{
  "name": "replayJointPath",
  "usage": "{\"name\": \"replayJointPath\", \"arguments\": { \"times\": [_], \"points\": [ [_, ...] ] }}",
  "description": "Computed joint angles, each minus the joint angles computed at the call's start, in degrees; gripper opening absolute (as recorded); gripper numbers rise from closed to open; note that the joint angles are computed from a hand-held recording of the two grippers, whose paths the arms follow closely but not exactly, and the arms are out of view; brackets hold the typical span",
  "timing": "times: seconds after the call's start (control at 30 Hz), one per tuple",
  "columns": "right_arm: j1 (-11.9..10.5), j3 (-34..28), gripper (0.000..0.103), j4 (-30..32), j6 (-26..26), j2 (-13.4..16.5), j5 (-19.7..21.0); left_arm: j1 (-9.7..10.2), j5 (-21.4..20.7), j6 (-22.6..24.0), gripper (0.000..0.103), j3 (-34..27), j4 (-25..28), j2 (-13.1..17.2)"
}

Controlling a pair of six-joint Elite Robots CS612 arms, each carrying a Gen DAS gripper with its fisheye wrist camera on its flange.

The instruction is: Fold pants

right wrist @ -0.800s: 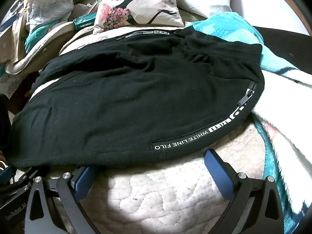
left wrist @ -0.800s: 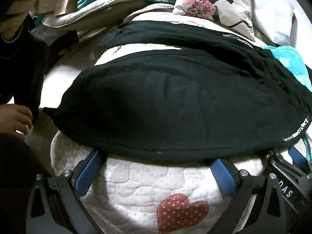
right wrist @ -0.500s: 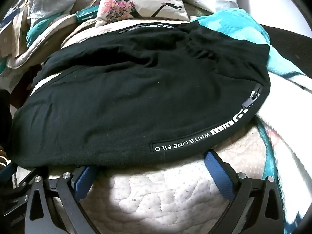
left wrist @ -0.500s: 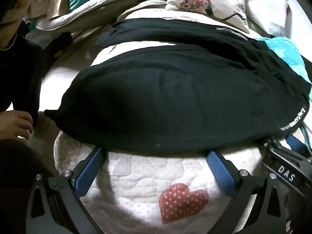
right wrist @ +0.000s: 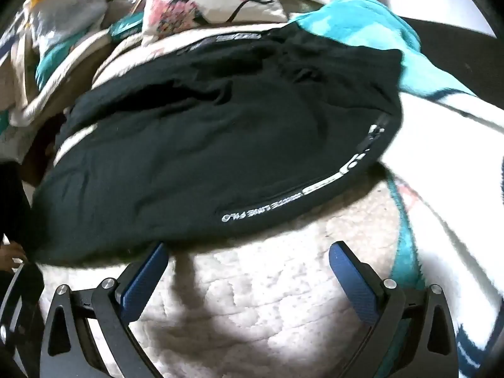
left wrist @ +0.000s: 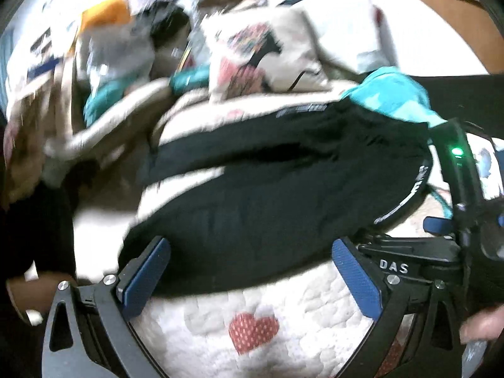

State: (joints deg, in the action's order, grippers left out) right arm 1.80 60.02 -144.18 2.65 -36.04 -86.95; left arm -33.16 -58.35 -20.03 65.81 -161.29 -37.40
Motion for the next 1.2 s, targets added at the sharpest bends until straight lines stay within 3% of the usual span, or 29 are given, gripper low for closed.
{"name": "replayJointPath", "arguments": {
  "times": [0.07,0.13,0.2,0.27,0.33,0.43,0.5,0.63,0.7,0.8,0.97,1.2],
  "points": [
    [-0.17,0.91,0.103,-1.81,0.70,-0.49,0.17,-0.18,0.94,4.50,0.103,-0.31,-3.68,0.29],
    [-0.19,2.30,0.103,-5.19,0.50,-1.15,-0.44,0.24,-2.09,6.80,0.103,-0.42,-6.18,0.06],
    [-0.14,4.06,0.102,-10.31,0.33,-1.94,-1.80,0.96,-6.02,5.46,0.103,-0.38,-7.56,-0.24],
    [-0.31,1.65,0.102,-13.18,0.04,-1.15,-2.91,1.84,-10.20,2.94,0.103,-0.55,-9.73,-0.47],
    [-0.18,2.77,0.103,-20.08,-0.75,-1.54,-4.63,2.67,-13.46,0.51,0.103,-1.28,-11.01,-0.41],
    [0.11,2.98,0.103,-28.72,-3.08,-1.35,-6.44,3.56,-16.23,-0.91,0.103,-2.63,-9.95,-0.29],
    [0.18,2.63,0.103,-30.99,-4.91,-1.25,-5.75,3.46,-14.43,-0.86,0.103,-3.40,-8.24,-0.11],
    [0.53,-0.01,0.103,-29.28,-9.76,-0.74,-4.82,2.58,-3.70,0.27,0.103,-8.30,2.84,1.51],
    [0.59,-1.07,0.103,-28.77,-11.28,-0.46,-4.38,2.62,-1.78,0.90,0.103,-9.28,4.08,2.15],
    [0.58,-2.79,0.103,-27.91,-13.07,-0.02,-3.68,3.19,-2.83,0.15,0.103,-10.12,6.36,2.53],
    [0.34,-5.29,0.103,-25.46,-14.83,0.92,-1.99,4.85,-9.85,-3.89,0.103,-12.32,10.43,3.43],
    [-0.02,-13.54,0.103,-15.99,-18.10,3.93,0.99,5.31,-9.49,-3.12,0.103,-15.29,12.86,5.10]
  ]
}}
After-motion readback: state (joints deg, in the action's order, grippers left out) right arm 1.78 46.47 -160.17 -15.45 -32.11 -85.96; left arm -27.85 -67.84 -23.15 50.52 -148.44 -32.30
